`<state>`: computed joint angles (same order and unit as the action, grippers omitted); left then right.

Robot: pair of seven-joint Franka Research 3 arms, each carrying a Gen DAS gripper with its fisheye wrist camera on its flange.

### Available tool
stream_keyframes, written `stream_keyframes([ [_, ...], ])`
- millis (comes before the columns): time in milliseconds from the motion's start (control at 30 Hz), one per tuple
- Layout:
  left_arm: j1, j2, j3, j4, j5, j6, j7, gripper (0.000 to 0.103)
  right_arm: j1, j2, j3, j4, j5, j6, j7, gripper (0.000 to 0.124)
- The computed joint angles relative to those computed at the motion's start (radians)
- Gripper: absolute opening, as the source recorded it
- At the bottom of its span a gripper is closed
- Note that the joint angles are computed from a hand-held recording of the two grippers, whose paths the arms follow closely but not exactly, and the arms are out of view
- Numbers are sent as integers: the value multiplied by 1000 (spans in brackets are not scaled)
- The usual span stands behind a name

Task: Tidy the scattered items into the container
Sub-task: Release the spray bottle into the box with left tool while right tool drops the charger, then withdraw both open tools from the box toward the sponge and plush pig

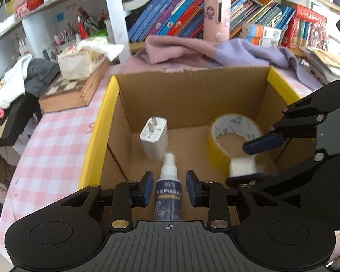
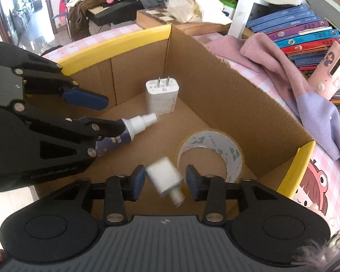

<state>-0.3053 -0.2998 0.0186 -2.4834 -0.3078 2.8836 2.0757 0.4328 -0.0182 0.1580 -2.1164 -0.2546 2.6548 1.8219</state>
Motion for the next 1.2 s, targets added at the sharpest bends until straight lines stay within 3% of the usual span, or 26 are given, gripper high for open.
stream_keyframes([
  [67, -11, -14, 6, -12, -12, 21, 15, 37, -1, -9, 0, -10, -6, 15, 21, 53],
  [200, -12, -51, 3, -49, 21, 83, -14, 51, -7, -40, 11, -41, -51, 43, 87, 55],
  [367, -66, -114, 60, -87, 32, 121, -33, 57, -34, -101, 38, -95, -146, 104, 198, 61],
  [700, -97, -289, 107, -202, 122, 186, -155, 80, -161, -259, 174, -193, -416, 143, 532, 63],
  [933, -104, -427, 125, -291, 225, 163, -199, 84, -293, -400, 310, -266, -572, 163, 821, 65],
  [1200, -112, -584, 142, -390, 302, 129, -227, 85, -295, -520, 374, -336, -522, 92, 876, 67],
])
